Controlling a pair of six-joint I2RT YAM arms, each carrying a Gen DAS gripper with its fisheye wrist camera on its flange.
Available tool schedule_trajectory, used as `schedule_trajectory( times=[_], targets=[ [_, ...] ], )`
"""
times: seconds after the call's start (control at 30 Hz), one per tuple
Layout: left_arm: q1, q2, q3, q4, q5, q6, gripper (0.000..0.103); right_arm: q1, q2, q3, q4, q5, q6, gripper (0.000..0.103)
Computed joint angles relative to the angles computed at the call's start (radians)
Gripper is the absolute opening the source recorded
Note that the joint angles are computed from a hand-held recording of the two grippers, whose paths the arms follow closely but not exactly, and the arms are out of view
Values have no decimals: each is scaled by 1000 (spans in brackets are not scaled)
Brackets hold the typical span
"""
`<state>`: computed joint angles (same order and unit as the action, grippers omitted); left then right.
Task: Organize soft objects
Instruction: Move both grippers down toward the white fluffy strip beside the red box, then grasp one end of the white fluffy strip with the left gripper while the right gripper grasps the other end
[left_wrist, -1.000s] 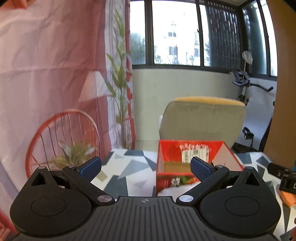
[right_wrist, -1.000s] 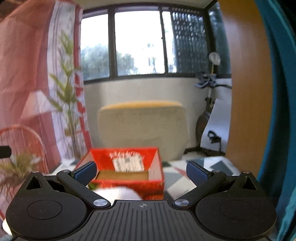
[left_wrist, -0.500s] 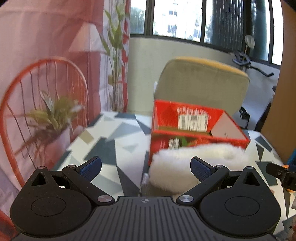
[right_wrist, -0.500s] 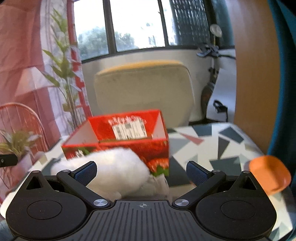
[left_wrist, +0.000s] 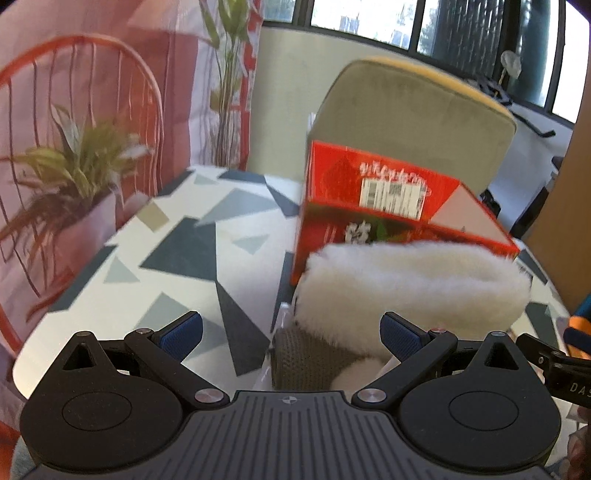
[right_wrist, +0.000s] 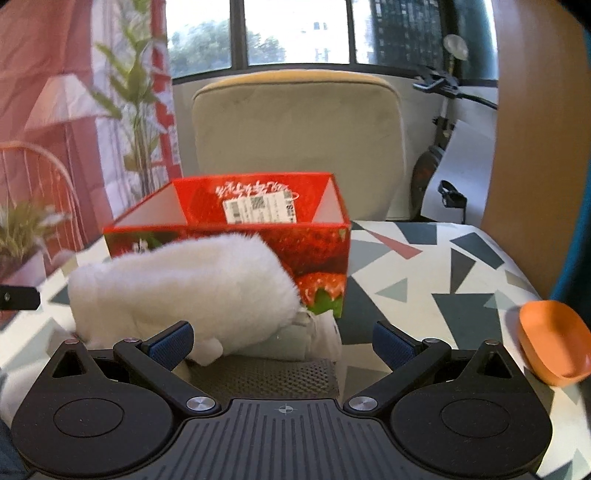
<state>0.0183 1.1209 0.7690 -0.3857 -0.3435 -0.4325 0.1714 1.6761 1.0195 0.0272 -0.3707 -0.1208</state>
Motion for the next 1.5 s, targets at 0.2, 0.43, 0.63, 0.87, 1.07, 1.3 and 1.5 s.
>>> schedule_trajectory(
  times=[0.2, 0.43, 0.63, 0.87, 1.07, 1.3, 1.5],
  targets=[
    [31, 35, -24, 49, 41, -9, 103, 15, 57, 7, 39, 26, -20, 102],
    [34, 102, -13, 73, 45, 2, 103, 27, 126, 11, 112, 97, -60, 102],
    [63, 143, -9, 99, 77, 2, 103, 21, 190, 55, 103, 114, -57, 102],
    [120, 152, -25, 180, 237, 37, 103, 29, 224, 85, 133, 79, -114, 102],
    [148, 132, 39, 156, 230, 22, 103, 28, 195, 129, 81, 33, -124, 102],
    [147, 279, 236, 111, 186, 76, 103, 19, 197, 245, 72, -19, -38, 102],
    [113, 396, 309, 78, 191, 97, 103, 60, 320, 434, -63, 24, -50, 101]
  ],
)
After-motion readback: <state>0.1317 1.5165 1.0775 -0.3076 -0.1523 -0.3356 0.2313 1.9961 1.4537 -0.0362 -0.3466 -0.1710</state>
